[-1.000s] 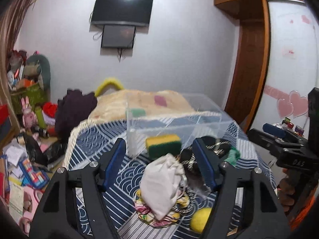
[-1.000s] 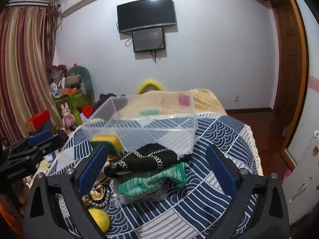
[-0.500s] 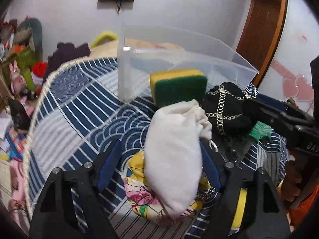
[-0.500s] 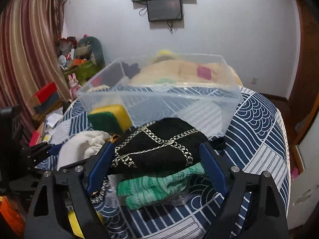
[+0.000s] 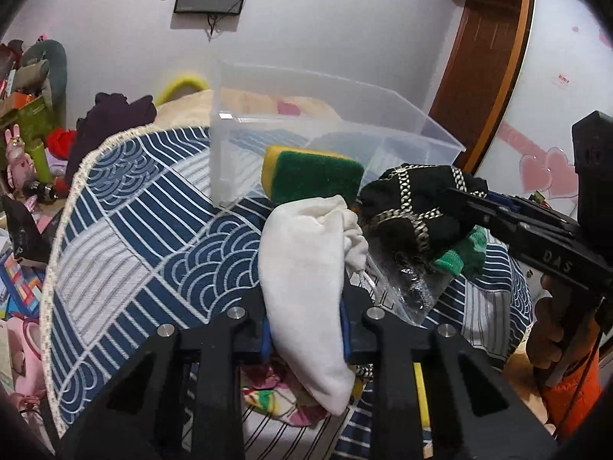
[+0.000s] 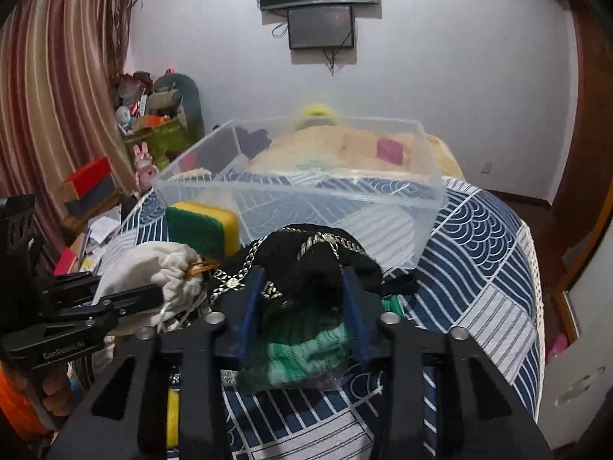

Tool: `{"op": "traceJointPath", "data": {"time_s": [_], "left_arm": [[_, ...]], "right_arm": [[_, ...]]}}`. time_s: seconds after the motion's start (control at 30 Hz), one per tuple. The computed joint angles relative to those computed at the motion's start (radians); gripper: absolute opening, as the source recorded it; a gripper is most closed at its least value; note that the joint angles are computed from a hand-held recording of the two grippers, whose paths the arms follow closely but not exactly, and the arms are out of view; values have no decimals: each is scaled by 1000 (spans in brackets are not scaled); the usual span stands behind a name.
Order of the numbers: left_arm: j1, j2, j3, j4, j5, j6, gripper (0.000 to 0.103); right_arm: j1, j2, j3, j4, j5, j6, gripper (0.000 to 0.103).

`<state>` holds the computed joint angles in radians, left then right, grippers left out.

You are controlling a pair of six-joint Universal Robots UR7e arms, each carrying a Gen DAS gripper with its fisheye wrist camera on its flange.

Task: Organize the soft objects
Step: 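Grasp the white drawstring bag with the left tool while the right tool grasps the black chained hat, then lower the white bag into the clear box with the left tool while the right tool drops the hat in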

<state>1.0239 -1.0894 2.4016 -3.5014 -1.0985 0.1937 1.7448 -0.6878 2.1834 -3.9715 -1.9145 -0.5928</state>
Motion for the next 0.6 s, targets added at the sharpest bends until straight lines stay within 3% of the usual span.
{"op": "traceJointPath", "data": {"time_s": [0.07, 0.37, 0.6], "left_arm": [[-6, -10, 11, -26, 8, 17, 25], [-65, -49, 47, -97, 42, 67, 25], [-75, -85, 47, -61, 9, 69, 25]], "right_arm": [[-3, -4, 9, -31, 9, 0, 25], [20, -14, 34, -137, 44, -11, 23], [27, -16, 33, -156, 56, -7, 23]]}}
